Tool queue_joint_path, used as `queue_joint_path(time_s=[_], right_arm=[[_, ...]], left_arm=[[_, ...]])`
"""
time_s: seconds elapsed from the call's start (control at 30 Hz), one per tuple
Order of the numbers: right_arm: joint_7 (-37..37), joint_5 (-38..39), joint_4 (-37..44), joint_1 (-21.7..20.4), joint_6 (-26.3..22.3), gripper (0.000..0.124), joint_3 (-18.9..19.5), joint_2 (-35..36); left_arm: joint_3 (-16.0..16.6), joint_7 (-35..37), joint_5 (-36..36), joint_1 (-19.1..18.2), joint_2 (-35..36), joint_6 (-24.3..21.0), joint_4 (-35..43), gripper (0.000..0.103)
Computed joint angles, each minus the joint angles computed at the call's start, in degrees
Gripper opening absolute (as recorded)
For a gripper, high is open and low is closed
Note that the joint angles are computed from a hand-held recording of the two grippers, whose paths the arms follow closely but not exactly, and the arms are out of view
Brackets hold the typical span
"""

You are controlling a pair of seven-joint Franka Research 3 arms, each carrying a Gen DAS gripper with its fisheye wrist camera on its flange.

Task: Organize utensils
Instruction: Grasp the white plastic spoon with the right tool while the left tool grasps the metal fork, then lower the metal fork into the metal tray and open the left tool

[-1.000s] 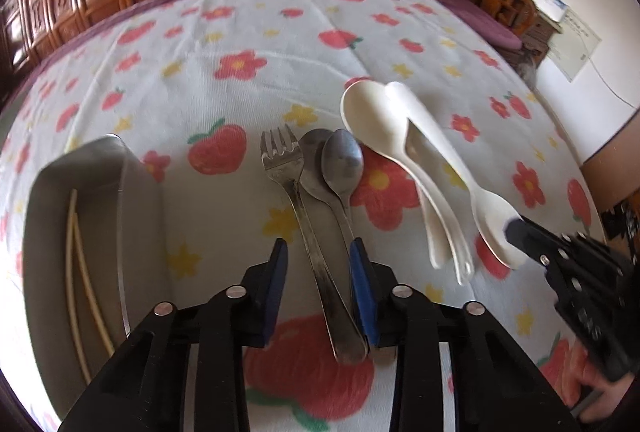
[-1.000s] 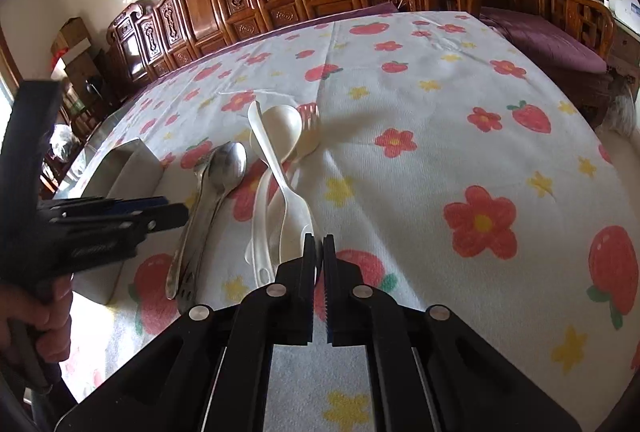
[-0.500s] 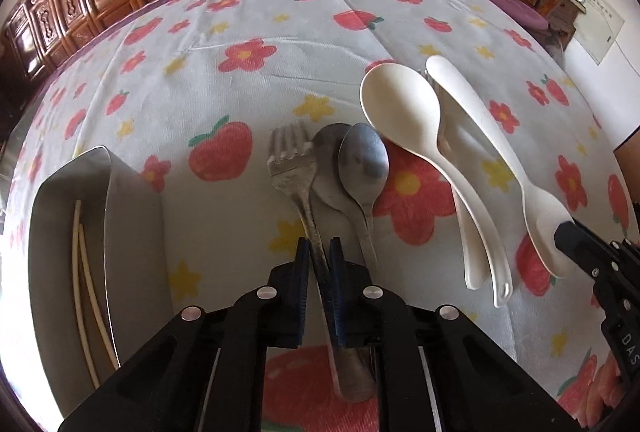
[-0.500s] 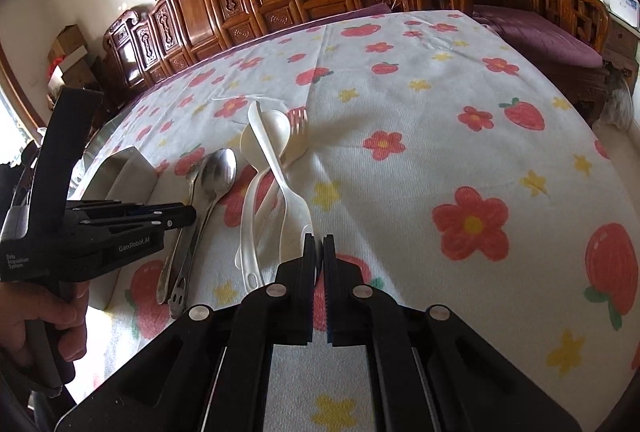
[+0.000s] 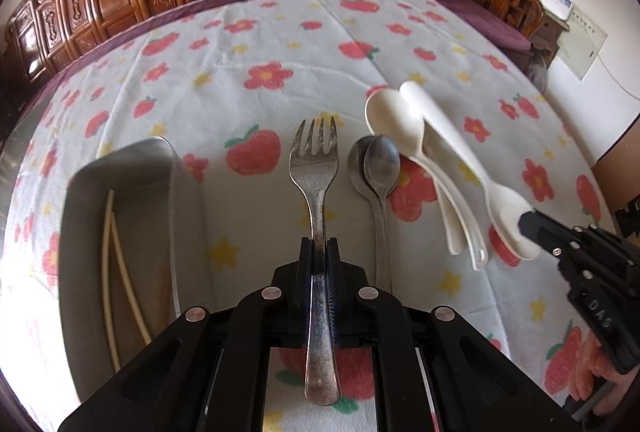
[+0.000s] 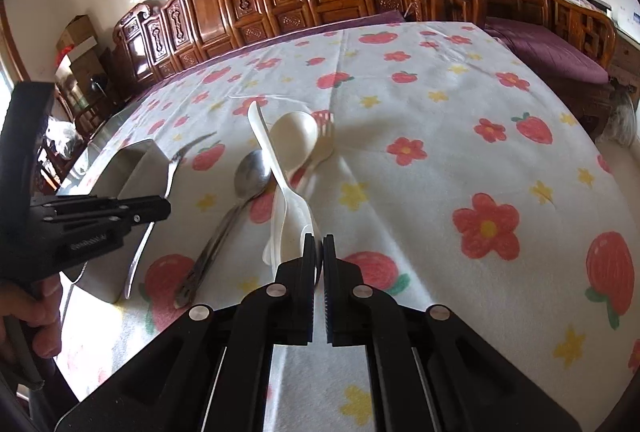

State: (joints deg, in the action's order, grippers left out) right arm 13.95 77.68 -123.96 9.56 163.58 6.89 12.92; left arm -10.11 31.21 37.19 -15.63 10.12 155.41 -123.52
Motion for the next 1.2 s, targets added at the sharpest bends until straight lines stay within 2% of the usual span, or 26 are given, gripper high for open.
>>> queue_joint_path(time_s=[0.37,0.77,1.0,1.2], right_arm=[[-3.37,2.53,-2.41,1.71,1.3,0.005,0.48,-3.08],[-6.48,4.93,-5.13,5.28,1.25,0.005,0.28,-6.29],[-7.87,5.96,-6.04,7.15,2.21,0.005,0.32,-6.93],[-7.38,5.77,-5.91,7.29,2.36,0.005,0.0,-6.63]], left_arm=[[-0.93,-0.53,2.46,1.09,-7.01,1.36,-4.87,0.006],[-1.86,-0.06,1.54,4.97,-15.2,4.38,-12.32,0.006],[-1.93,-1.17,3.03,7.99,-16.89,4.01,-14.71,0.006],[-0.88,-1.05,2.73,9.76,-15.14,2.85,-15.61,0.006]])
